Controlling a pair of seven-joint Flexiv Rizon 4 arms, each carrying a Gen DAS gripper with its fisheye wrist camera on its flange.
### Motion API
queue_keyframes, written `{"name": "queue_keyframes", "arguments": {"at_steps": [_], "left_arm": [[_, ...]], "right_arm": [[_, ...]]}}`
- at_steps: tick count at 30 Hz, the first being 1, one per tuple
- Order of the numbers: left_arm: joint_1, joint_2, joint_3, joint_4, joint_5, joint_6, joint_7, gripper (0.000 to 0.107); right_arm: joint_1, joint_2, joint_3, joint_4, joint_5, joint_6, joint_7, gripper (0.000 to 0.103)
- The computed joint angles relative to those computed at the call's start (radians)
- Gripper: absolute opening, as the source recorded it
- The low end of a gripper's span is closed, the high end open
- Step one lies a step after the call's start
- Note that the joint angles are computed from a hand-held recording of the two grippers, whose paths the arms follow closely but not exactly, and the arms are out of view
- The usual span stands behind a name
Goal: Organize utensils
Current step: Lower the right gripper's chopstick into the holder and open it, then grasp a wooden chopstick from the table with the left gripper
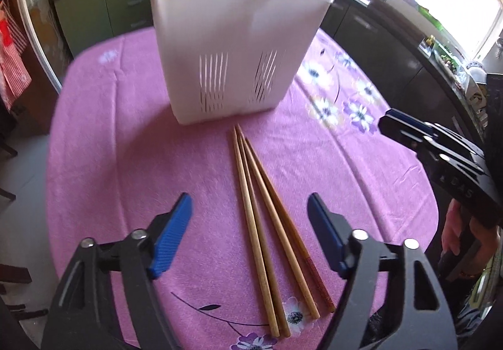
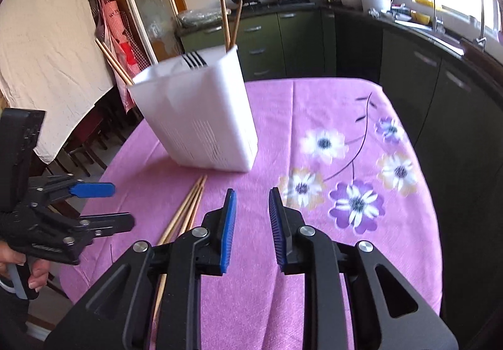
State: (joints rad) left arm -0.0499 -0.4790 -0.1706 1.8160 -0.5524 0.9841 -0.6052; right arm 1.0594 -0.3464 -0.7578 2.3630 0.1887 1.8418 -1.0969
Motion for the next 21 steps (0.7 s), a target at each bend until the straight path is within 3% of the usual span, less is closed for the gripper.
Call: {"name": "queue_keyframes", "arguments": {"at_steps": [2, 4, 10, 13, 21], "left_arm": [[-0.015, -0.033, 0.019, -0.034, 0.035, -0.026, -0.044, 0.055], [-0.025, -0.062, 0.033, -0.067, 0.071, -0.049, -0.085, 0.05], [-0.028, -0.104, 0.034, -0.112, 0.12, -0.054, -0.138, 0.047], [-0.036, -0.116, 0.041, -0.126, 0.15, -0.045, -0.16, 0.039], [-0.042, -0.132, 0.039, -0.141, 0.195, -0.042, -0.197, 0.037]], "right_arm": [[-0.07, -0.007, 0.076, -0.006, -0.003, 0.011, 0.006, 0.022], [-0.091, -0.007, 0.098, -0.016, -0.006, 0.004, 0.007, 0.022], [-0.139, -0.01, 0.139, -0.029, -0.01, 0.004, 0.009, 0.023], [-0.153, -0.008, 0.154, -0.032, -0.014, 0.003, 0.011, 0.023], [-0.204, -0.004, 0.21, -0.04, -0.026, 0.004, 0.014, 0.023]]}}
